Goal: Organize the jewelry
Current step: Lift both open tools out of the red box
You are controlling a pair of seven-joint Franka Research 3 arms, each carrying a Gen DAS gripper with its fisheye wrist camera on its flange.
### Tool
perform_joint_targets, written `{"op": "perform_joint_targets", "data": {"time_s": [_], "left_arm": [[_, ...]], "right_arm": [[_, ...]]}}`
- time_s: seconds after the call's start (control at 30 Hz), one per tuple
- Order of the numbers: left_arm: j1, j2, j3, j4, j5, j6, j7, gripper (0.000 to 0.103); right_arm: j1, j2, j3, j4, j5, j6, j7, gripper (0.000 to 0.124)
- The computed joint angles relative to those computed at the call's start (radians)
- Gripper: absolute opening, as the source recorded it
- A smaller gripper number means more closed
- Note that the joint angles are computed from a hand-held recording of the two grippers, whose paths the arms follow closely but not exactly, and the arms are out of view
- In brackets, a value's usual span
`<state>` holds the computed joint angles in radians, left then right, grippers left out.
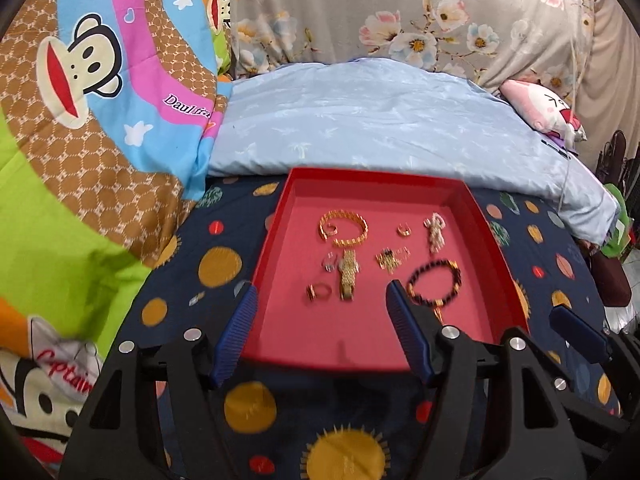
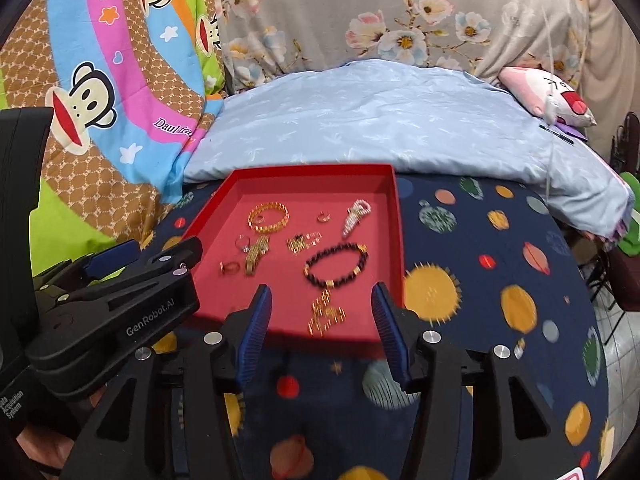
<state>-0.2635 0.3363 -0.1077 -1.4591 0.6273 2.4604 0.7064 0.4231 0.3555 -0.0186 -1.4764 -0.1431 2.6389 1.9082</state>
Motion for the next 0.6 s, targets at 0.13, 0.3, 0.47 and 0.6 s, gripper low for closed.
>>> {"op": "perform_joint_targets", "data": {"time_s": [0.13, 0.3, 0.47, 0.6], "left_arm": [[-0.008, -0.064, -0.014, -0.095, 0.004, 0.009, -0.028, 0.064], [-0.005, -0.119, -0.034, -0.174, 0.001, 0.003, -0.055, 0.064], [0.003, -0.156, -0.050, -0.227, 0.001, -0.002, -0.075, 0.065], [-0.003, -0.160, -0.056, -0.233, 0.029, -0.037, -0.078, 0.065]], "right_arm": [[0.011, -0.099, -0.010, -0.143, -0.042, 0.028, 0.055, 0.053], [0.004, -0.165, 0.005, -0.233, -0.106, 0.026, 0.121, 0.059], [-0.015, -0.204, 0.028, -0.291, -0.146, 0.033, 0.162, 0.062], [-0.028, -0.209, 0.042, -0.306, -0.147, 0.031, 0.167, 0.063]]}}
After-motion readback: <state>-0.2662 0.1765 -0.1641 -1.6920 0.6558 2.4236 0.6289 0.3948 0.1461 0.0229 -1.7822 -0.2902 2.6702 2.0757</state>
